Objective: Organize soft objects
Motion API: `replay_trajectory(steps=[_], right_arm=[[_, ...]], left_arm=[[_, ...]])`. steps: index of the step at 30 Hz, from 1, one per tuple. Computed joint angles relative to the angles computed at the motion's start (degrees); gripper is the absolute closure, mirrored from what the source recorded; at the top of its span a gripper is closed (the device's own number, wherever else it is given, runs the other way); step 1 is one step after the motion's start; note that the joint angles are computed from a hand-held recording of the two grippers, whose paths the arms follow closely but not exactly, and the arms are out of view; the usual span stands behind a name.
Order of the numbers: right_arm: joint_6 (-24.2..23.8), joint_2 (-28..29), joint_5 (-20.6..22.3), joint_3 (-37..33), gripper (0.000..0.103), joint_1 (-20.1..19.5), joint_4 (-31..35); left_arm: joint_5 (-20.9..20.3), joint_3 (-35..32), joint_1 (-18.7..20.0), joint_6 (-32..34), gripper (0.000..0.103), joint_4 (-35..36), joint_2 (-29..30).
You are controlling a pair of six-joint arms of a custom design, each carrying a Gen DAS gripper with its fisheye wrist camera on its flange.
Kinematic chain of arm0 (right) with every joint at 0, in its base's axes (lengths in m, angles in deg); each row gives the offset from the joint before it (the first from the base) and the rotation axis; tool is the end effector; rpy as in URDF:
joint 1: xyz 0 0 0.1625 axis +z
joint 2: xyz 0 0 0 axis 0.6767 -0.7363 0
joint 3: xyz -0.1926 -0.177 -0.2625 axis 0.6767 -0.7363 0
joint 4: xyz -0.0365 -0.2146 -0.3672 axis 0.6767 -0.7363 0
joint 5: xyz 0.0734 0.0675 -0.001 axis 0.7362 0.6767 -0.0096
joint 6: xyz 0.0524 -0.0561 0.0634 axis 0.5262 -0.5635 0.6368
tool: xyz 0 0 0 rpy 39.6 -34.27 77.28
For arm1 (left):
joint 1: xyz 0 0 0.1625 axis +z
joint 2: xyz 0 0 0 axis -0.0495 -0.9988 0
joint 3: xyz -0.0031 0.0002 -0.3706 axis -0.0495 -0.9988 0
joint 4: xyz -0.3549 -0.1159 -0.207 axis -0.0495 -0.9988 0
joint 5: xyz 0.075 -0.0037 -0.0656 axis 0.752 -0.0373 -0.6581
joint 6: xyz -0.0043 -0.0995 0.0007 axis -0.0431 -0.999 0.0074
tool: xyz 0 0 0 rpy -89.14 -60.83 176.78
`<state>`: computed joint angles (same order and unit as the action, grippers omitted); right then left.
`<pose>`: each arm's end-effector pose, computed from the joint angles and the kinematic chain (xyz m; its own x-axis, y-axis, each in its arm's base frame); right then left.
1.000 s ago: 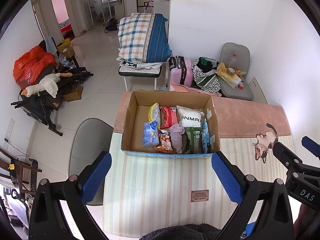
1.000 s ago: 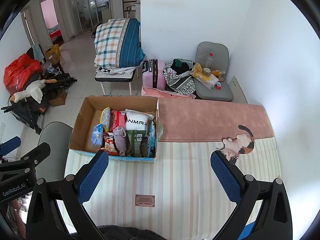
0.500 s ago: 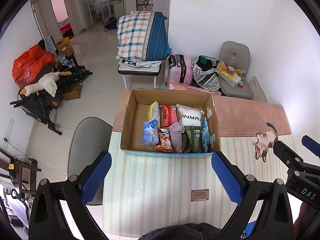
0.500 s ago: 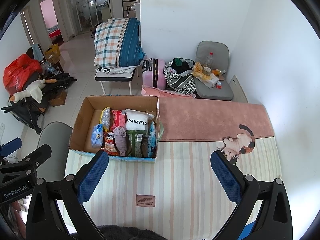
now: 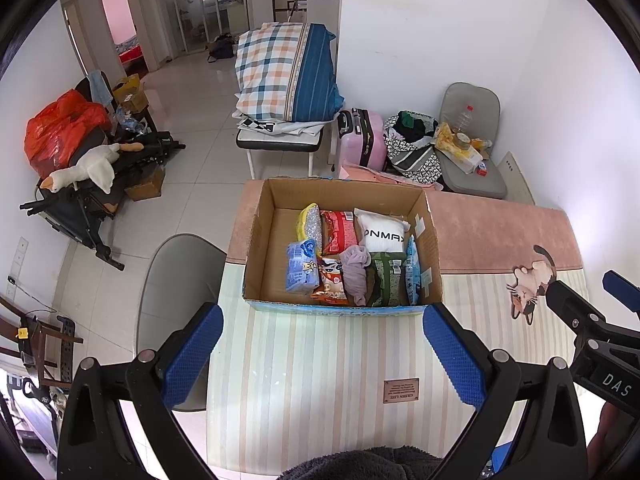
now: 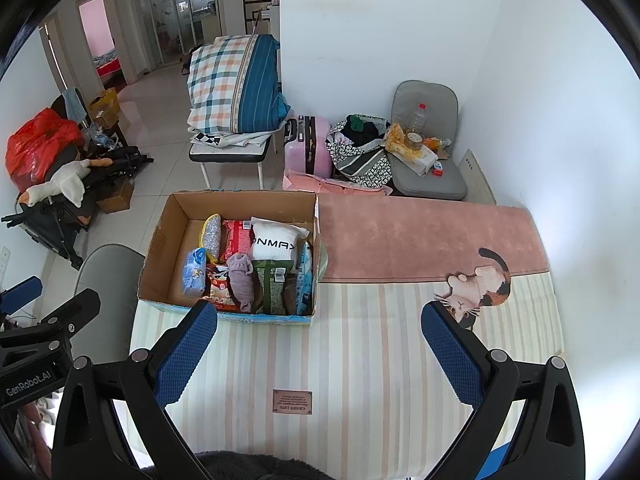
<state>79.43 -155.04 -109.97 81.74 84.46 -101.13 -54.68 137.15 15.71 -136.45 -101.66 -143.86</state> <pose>0.2606 -0.2665 0.5112 -0.6484 0.1872 0.7379 -0.2624 0.8549 -0.4475 -0.5728 -0.3259 0.1777 -0.7282 0.1746 -0.6627 0.4304 0.8690 -0.2441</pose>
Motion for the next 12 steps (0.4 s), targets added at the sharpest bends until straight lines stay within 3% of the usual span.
replay_trajectory(steps=[12], right_arm=[[-0.42,0.24,-0.12,0.51,0.000,-0.16,-1.34]], left_arm=[[0.73,0.45,-0.01,0.08,0.001,0.02,-0.11]])
